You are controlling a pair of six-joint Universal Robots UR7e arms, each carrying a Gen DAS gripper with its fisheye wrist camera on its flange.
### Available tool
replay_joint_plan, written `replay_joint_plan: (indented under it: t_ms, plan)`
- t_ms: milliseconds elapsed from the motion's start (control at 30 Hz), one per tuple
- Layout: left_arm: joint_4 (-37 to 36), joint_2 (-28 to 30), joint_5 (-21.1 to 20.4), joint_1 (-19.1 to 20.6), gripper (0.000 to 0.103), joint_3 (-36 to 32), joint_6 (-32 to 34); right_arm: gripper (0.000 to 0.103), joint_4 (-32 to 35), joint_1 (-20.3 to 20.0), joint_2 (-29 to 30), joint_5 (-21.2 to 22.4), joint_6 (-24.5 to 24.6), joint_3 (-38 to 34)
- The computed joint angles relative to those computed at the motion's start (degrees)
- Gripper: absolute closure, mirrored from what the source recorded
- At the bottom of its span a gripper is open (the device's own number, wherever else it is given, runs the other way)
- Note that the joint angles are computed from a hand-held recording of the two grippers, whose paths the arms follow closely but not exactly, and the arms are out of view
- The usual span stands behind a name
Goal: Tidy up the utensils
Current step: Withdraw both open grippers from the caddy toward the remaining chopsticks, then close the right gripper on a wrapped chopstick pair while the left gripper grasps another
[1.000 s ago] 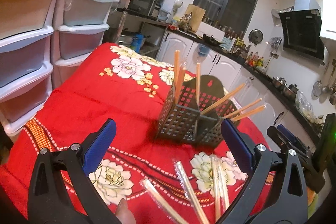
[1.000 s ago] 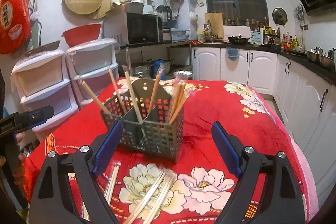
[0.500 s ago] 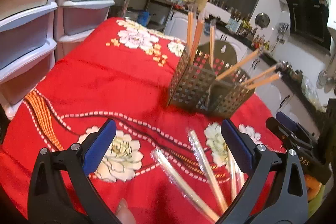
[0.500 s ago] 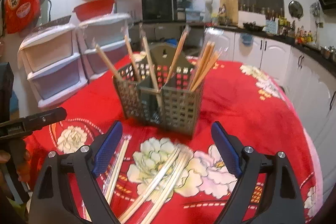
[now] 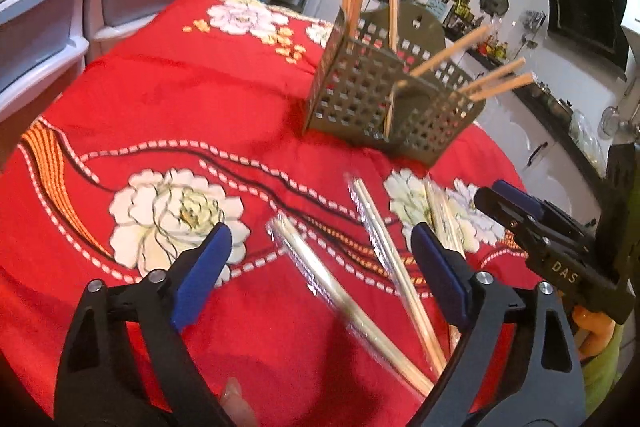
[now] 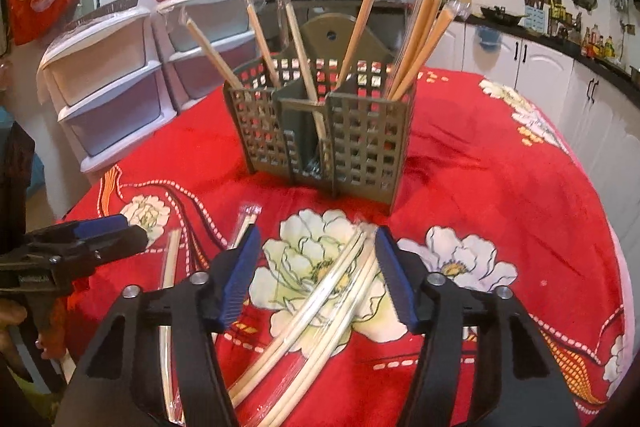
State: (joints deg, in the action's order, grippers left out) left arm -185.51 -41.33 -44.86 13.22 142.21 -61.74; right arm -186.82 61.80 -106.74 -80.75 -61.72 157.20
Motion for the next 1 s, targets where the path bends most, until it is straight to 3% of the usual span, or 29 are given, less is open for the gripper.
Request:
replay_joint_plan:
  t_ms: [200,400,1000]
  plan:
    - [-1.66,1.26,-3.92,1.79,0.043,0.12,-0.55,0.065,0.77,0.60,2.41,-3.11,0.50,-0.62]
    - [-3.55,2.25,-5.80,2.40,0.064,0.74,-1.52,0.069,0.95,1.15,4.91,-5.77,2.42,-1.49]
    - [-3.08,2.94,-5.91,8.10,0.071,-3.56,4.18,0.072,-2.28,5.80,16.08,-14.84,11.99,-6.78]
